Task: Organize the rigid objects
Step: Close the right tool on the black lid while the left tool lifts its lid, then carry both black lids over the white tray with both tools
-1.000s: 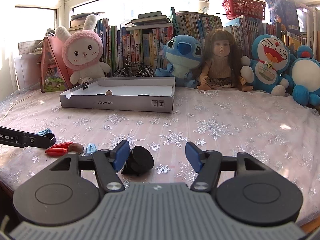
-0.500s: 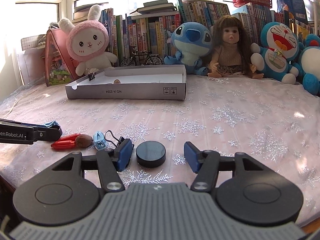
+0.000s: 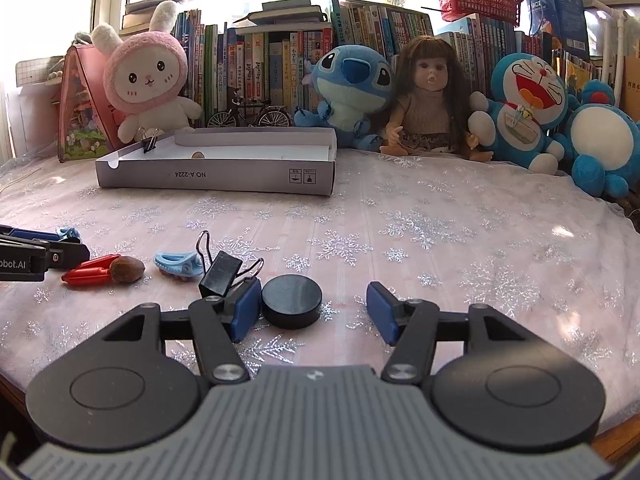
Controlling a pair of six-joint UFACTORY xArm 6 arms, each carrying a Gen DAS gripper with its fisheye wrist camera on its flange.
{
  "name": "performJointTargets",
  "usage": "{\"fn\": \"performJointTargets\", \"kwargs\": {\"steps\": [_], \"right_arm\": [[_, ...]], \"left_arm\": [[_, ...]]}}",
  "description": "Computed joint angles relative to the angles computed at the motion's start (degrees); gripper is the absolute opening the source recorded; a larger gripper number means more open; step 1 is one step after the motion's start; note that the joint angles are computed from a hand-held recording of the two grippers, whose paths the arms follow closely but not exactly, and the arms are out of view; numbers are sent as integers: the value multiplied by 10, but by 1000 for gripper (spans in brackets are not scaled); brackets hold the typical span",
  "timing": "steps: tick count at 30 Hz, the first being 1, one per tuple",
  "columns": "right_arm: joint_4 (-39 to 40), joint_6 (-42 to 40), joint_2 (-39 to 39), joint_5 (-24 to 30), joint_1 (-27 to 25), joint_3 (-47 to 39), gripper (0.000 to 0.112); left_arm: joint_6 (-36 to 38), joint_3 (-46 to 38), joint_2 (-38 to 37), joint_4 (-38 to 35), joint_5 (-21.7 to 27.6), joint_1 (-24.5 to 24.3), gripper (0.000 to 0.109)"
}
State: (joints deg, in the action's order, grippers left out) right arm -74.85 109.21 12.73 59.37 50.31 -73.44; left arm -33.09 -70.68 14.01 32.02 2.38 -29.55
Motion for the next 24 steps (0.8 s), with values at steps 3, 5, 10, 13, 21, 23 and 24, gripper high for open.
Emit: {"fn": "performJointTargets", "kwargs": {"steps": [3,5,10,13,21,23,24], "right_arm": [[1,10,1,4,2,-1,67],[1,16,-3,7,4,4,60],[5,20,-12,20,12,14,41],[8,19,-16,9,9,14,37],[-3,13,-17,14,2,6,37],[-8,16,-22,20,-3,7,37],[-11,16,-25,22,-6,7,37]], "left_arm": [[-11,2,-2,18,-3,1,39],[15,14,-9,-1,-8,-1,36],[-3,28,-20,27,-17,-1,30],[-12,26,-19,31,-16,-2,30],[172,34,-27,-170,-26,-26,30],[167,23,-25,-167,-27,-22,30],[164,15,-23,-164,-25,-20,30]]}}
